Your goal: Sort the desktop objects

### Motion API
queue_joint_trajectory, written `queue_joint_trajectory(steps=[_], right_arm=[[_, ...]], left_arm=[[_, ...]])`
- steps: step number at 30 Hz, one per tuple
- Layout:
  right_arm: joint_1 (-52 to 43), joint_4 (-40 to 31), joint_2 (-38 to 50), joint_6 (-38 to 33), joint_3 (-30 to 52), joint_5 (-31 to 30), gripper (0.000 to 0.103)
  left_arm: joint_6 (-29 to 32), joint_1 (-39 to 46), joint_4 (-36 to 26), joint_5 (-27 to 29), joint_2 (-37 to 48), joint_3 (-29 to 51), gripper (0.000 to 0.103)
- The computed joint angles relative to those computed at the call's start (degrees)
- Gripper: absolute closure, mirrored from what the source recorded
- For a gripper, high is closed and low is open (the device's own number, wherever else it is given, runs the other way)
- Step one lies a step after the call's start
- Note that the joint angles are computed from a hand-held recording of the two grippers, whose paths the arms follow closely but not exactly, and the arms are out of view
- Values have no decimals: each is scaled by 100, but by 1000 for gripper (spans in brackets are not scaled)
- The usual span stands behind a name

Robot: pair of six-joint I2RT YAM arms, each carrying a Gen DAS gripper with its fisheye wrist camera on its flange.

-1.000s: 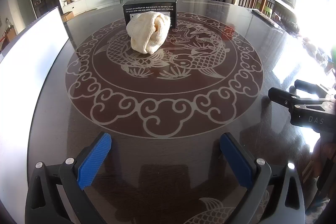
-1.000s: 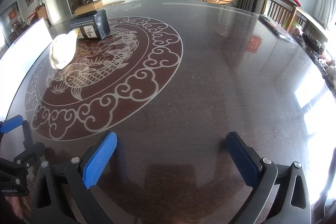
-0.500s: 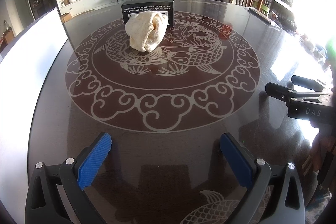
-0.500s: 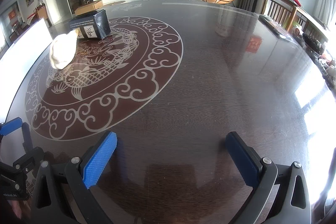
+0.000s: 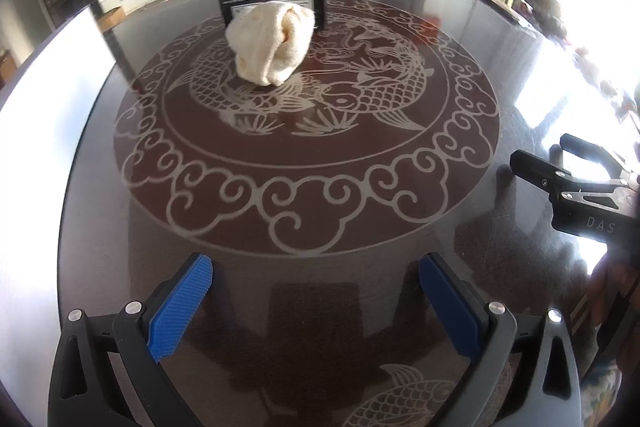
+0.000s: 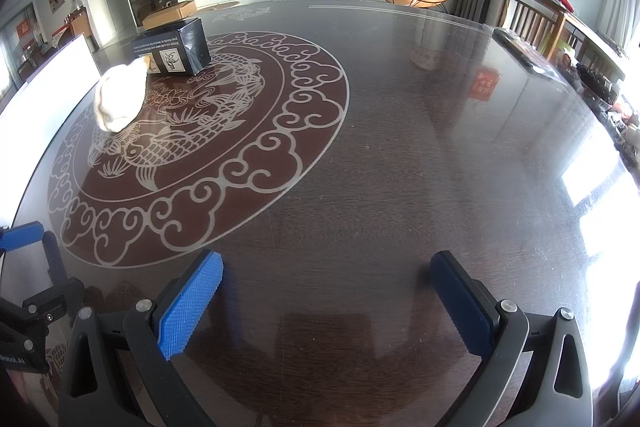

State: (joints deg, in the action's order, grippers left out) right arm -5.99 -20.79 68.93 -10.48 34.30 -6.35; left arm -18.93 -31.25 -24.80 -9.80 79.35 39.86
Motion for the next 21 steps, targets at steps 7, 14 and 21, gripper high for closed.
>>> queue_joint_trajectory(steps=[7,14,21], right_arm=[[1,-1,0,2,1,1,0],[0,-4,-8,7,-4,0,0],[19,0,-18,22,-10,29,0]], left_arm=[[603,649,346,-119,240,504,0],[741,1145,170,589,1908,2518,0],[248,1392,-428,102,3411,3890,0]])
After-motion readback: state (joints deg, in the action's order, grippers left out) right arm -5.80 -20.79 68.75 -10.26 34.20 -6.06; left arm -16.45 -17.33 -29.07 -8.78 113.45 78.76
